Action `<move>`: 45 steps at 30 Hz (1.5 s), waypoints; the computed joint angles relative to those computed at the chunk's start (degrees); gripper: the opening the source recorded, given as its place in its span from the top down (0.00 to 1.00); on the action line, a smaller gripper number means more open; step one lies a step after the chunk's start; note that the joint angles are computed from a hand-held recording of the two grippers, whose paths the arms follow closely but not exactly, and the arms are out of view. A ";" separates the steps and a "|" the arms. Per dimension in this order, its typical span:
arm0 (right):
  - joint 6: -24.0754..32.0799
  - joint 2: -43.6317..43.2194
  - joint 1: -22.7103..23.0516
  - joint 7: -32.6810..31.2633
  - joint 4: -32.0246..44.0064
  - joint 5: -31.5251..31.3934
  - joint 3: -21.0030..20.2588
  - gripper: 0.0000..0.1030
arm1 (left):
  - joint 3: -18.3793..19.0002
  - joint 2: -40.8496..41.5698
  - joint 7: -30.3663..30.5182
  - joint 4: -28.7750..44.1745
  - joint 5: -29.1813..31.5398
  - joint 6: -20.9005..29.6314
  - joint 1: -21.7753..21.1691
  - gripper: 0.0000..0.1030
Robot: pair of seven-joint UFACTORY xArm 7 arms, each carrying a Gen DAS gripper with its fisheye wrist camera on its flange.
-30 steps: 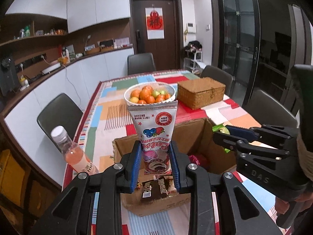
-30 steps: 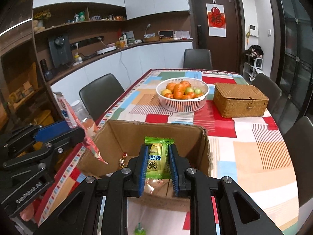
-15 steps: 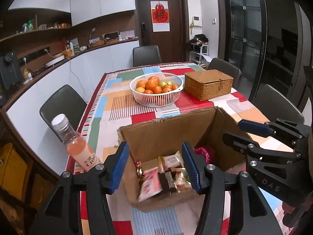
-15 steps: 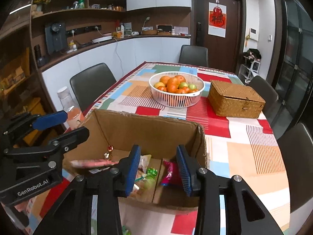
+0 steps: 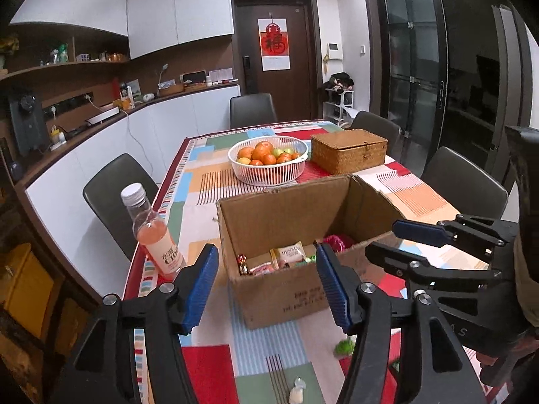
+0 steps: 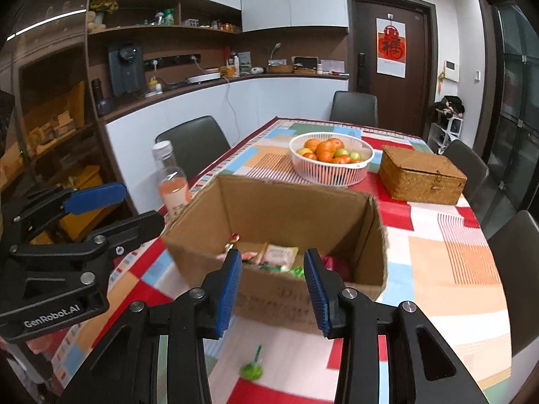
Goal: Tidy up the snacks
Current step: 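Grasp the white wrapped pastry with the left tool while the right tool grasps the green lollipop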
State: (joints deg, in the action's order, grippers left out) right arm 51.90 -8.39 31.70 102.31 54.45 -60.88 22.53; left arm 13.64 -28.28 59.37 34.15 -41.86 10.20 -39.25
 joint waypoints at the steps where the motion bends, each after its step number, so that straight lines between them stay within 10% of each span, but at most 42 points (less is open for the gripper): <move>1: -0.08 0.11 0.20 0.22 -0.15 0.20 0.18 0.62 | -0.49 -0.68 -0.17 -0.78 0.42 -0.11 0.64 0.42; 23: -7.51 5.23 5.11 6.58 -5.49 6.97 -0.57 0.62 | -0.88 -7.18 -9.18 -15.74 12.79 4.86 8.16 0.41; 45: -14.74 12.76 7.26 6.26 -6.28 9.75 -5.51 0.62 | 0.31 8.20 -2.34 -15.51 5.01 1.78 5.22 0.42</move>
State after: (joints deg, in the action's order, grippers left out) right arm 37.15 4.37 38.96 108.57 48.18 -51.13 17.01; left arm 13.95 -20.08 57.04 18.64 -36.85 11.98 -34.03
